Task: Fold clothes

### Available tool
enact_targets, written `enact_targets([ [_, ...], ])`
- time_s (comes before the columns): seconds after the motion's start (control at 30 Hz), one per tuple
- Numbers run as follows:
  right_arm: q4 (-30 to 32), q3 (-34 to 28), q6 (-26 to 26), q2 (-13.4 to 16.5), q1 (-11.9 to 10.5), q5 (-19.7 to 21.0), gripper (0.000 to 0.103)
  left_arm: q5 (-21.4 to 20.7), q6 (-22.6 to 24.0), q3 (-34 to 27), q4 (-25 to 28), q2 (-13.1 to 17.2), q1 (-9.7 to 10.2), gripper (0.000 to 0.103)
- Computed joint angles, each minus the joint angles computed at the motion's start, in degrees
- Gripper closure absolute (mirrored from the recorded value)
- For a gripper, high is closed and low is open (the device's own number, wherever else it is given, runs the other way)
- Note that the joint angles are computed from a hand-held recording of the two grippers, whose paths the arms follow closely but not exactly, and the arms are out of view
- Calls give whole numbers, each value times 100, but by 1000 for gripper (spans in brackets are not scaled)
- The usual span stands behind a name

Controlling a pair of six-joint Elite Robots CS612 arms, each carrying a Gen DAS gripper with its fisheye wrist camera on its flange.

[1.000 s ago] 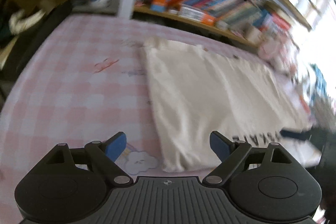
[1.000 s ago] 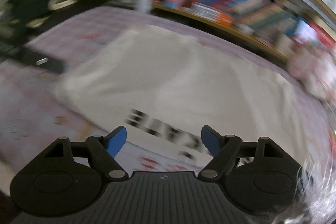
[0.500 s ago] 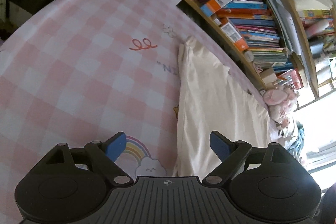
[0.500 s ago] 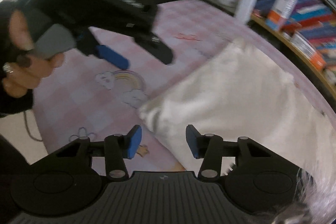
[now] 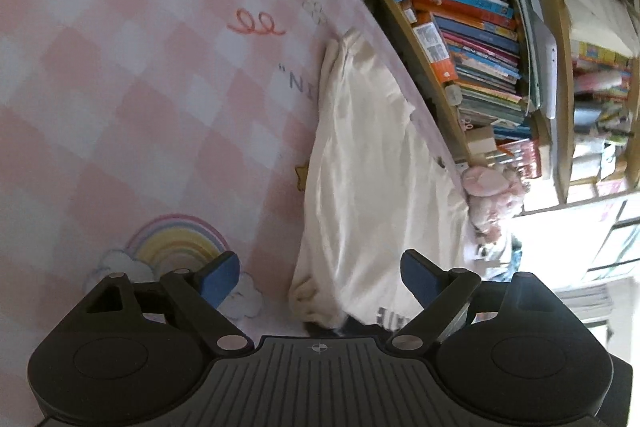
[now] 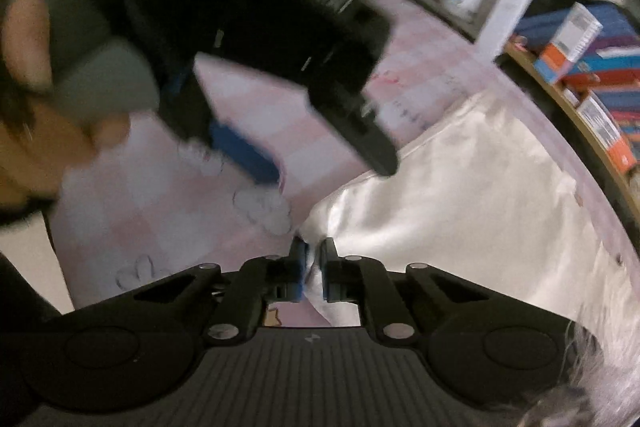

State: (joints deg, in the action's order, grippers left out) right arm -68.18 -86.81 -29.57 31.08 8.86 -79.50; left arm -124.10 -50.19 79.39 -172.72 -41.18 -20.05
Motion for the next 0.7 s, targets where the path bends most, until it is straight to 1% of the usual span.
enact_targets([
  [0.07,-54,-57,274,-21,-47,101,96,-211,-189,-80,-104,92,7,13],
  [0.17,-82,-106,542,-55,-98,172,96,-609,-600,-262,-405,301,6,13],
  [0.3,-131,-77,738,-96,-123,195,96,-896,-1133,-451,-869,528,-16,15],
  [0.47,-110,-62,1005,-113,-145,247,96,-895,-1415,-546,-1090,640,-38,16],
  [0.7,-59,-79,1101,-121,-160,301,95,-835,-1458,-609,-1131,687,-63,18],
])
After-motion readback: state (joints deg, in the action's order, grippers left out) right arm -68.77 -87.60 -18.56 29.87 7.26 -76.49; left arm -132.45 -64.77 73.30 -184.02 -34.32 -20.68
